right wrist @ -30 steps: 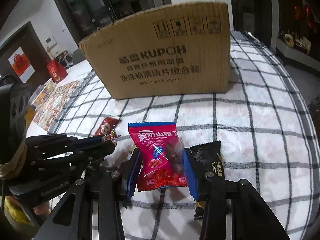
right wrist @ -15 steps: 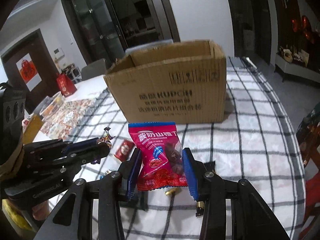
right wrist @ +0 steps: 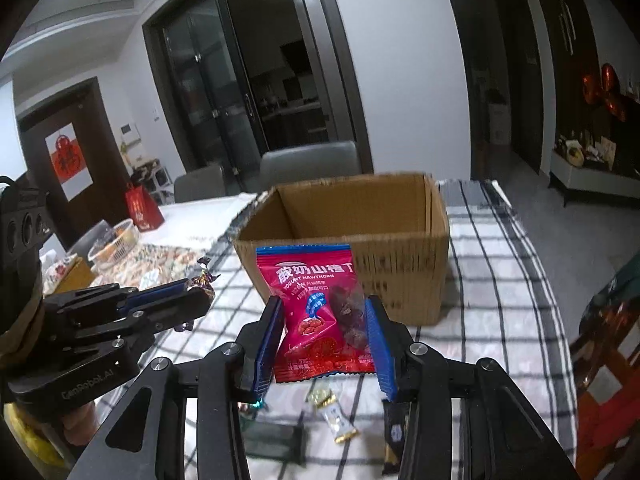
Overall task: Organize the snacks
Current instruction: 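Carry the candy and red bag over the box and open both tools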
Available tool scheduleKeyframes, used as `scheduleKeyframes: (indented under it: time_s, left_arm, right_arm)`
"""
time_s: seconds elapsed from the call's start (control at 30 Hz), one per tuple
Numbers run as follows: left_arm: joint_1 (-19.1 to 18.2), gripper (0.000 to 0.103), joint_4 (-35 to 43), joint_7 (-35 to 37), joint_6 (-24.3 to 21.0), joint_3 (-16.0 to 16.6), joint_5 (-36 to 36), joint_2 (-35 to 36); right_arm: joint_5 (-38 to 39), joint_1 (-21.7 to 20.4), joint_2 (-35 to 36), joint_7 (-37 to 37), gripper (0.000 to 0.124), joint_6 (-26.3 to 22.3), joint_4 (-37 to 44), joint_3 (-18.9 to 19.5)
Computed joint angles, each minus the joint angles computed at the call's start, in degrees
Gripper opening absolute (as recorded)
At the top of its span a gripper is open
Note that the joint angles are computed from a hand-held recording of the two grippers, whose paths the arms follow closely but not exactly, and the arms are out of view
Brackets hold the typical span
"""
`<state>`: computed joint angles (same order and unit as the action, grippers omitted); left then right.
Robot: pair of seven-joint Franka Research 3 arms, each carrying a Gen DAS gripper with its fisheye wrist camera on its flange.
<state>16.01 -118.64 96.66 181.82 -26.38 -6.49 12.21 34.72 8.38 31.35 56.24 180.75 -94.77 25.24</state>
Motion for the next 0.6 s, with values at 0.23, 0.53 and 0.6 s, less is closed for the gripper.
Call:
scheduleKeyframes:
  time_s: [0.23,0.53,0.6]
  left_arm:
    - [-2.30,0.017,3.38,-1.71,-0.14,3.12,2.70,0.94]
    - [-5.81,0.017,10.78,-5.21,-2.04,8.12,7.73,4.85]
    - [-6.31,0.017,13.10,-5.63,-2.87,8.83,8.60,6.33]
  right_arm:
    - [-1.71,1.87,1.35,1.05,0.042,-0.24,4.70,-1.98]
    - [-6.73,7.69,6.49,6.12,0.042,-5.42,15.91,-9.66]
    - [-8.09,9.12,8.47,7.92,0.042,-7.24,19.46,-11.75]
